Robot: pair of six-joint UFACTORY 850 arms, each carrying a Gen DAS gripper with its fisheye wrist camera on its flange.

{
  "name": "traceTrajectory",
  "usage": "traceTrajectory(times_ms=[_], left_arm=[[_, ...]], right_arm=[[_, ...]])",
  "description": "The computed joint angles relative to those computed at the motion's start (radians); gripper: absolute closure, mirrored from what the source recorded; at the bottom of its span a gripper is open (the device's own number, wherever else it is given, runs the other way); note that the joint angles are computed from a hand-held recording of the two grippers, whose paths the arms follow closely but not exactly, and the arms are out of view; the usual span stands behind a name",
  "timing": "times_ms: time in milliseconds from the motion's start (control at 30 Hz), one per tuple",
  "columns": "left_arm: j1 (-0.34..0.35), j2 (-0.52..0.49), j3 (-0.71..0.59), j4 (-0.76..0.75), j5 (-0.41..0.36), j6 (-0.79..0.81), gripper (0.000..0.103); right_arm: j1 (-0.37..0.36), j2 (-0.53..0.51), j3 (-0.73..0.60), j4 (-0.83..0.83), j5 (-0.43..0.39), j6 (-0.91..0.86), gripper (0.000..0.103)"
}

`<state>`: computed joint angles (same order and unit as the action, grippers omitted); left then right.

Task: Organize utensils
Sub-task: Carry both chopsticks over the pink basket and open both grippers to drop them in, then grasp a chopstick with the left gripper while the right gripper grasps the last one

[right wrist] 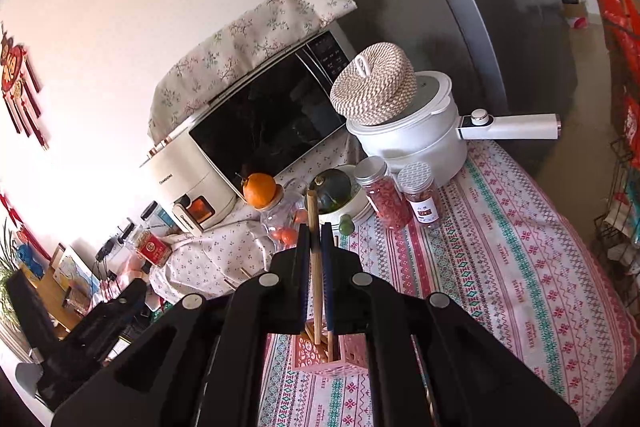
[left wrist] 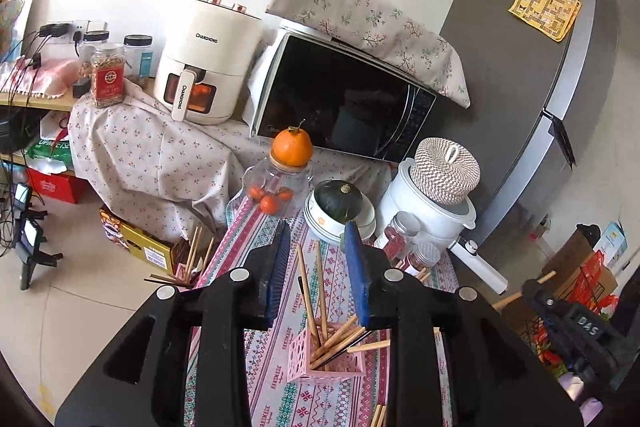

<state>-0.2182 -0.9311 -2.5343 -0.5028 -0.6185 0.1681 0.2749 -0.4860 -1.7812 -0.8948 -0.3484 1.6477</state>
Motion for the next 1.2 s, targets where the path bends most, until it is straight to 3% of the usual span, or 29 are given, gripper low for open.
traceTrajectory(times_ms=[167, 333, 500, 600, 667, 733, 967, 1067, 1200], left_arm=[[-0.001, 0.003, 0.016, -0.011, -0.014, 0.011, 0.076], [-0.015, 0.105, 0.197, -0.069, 0.062, 0.120, 0.071], [-0.056, 0.199, 0.373, 0.006, 0.177, 0.148, 0.065], [-0.075, 0.239, 0.451, 0.061, 0.225, 0.144, 0.061], [-0.079, 0.255, 0.484, 0.049, 0.236, 0.163, 0.053], [-0.081, 0.280, 0.533, 0.004, 0.259, 0.198, 0.038], [-0.096, 0.325, 0.643, 0.039, 0.279, 0.193, 0.034], [-0.103, 0.348, 0.692, 0.044, 0.296, 0.204, 0.028], [-0.113, 0.369, 0.745, 0.052, 0.307, 0.219, 0.021]], right_arm=[[0.007, -0.061, -0.054, 0.104, 0.016, -0.101, 0.090], [0.037, -0.041, -0.045, 0.007, -0.036, -0.090, 0.090], [0.064, -0.016, -0.016, -0.042, -0.105, -0.118, 0.088], [0.076, 0.001, 0.013, -0.060, -0.134, -0.121, 0.080], [0.083, 0.015, 0.040, -0.062, -0.148, -0.131, 0.076], [0.088, 0.023, 0.057, -0.053, -0.159, -0.150, 0.068], [0.105, 0.067, 0.165, -0.072, -0.224, -0.114, 0.053], [0.105, 0.079, 0.202, -0.061, -0.253, -0.110, 0.051], [0.103, 0.091, 0.242, -0.041, -0.281, -0.106, 0.039]])
